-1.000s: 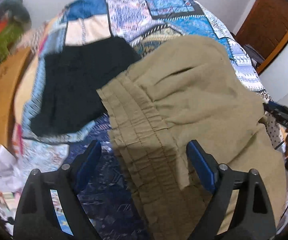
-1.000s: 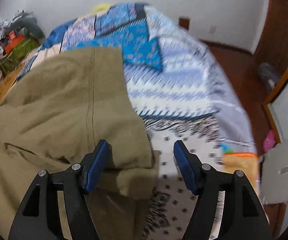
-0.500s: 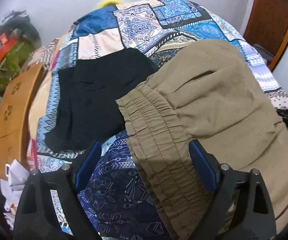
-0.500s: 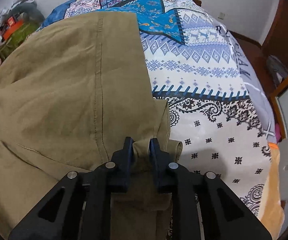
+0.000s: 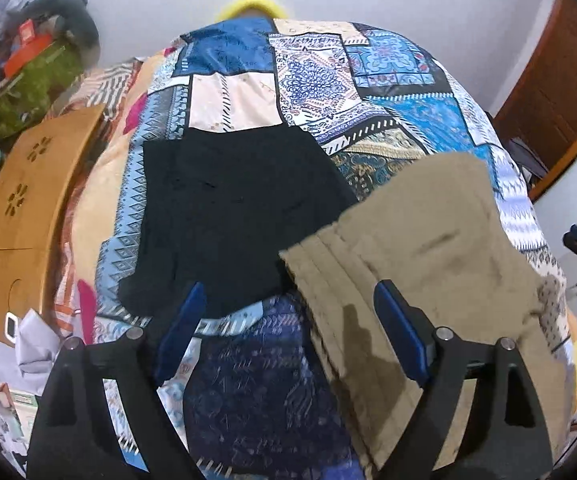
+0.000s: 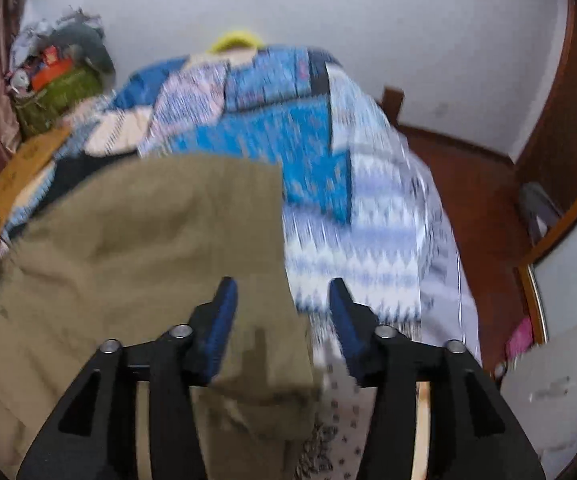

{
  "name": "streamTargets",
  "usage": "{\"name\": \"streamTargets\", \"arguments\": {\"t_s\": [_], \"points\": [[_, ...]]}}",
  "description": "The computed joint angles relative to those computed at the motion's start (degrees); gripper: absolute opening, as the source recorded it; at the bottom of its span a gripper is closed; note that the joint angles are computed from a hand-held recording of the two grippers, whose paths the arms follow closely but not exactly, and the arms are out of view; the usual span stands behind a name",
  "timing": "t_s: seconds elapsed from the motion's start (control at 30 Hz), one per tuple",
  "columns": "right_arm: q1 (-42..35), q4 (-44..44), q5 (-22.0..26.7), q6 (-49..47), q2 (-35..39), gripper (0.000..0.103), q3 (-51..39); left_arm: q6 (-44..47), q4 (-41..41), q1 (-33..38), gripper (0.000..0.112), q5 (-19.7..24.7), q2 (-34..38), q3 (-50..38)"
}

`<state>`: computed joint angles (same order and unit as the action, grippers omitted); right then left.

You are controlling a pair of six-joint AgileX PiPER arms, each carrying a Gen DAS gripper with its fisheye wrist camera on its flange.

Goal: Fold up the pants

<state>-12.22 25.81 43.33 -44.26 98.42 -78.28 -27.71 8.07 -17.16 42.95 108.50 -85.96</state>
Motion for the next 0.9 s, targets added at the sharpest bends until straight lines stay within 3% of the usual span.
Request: {"name": "streamTargets", "arguments": {"t_s": [0.13,0.37,0.53,0.6,0.63,0.67,0.7,0.73,0.77,0.8,0.83,0.9], "points": [[2.26,3.68,-4.06,1.27,3.93,0.069,-4.4,3.08,-5.11,1.95,0.087,3.92,7.57,-9.55],[7.08,-2.41,-1.54,13.08,19.58,0.069,-21.11,6.67,-10.6,3.71,0.087,8.89,18.25,-20.05],[8.57,-5.24,0.74,18.69,29.93,0.069,-32.52,11.52,-15.65,4.86,0.085,6.7,21.02,-20.12],[9.39,-8.05,2.55,21.63,34.46,0.069,-38.35,13.58,-17.62,4.92,0.078,4.7,20.74,-18.68],[9.42,-7.97,2.98,22.09,35.65,0.069,-39.78,15.01,-19.11,4.86,0.068,4.01,20.58,-18.17],[9.05,-6.18,3.29,22.0,36.7,0.063,-40.94,16.42,-20.62,4.93,0.061,3.35,20.26,-17.61],[8.34,-3.47,4.07,20.95,37.25,0.055,-41.58,15.77,-19.84,4.56,0.06,2.7,19.98,-17.31],[7.55,0.4,7.01,20.51,38.48,0.039,-43.35,15.83,-19.38,4.26,0.055,1.84,19.46,-16.59],[7.08,1.97,7.66,20.73,38.22,0.033,-42.97,15.99,-19.04,4.06,0.051,1.55,19.39,-16.6],[7.46,1.25,6.02,21.41,36.93,0.028,-40.64,15.0,-17.16,3.41,0.05,0.73,18.73,-15.91],[7.9,0.39,5.85,21.5,36.09,0.016,-39.63,13.77,-15.45,2.88,0.047,0.51,18.28,-15.71],[8.45,-0.58,5.63,21.37,33.95,0.011,-37.03,10.72,-11.14,1.86,0.043,0.81,17.58,-15.94]]}}
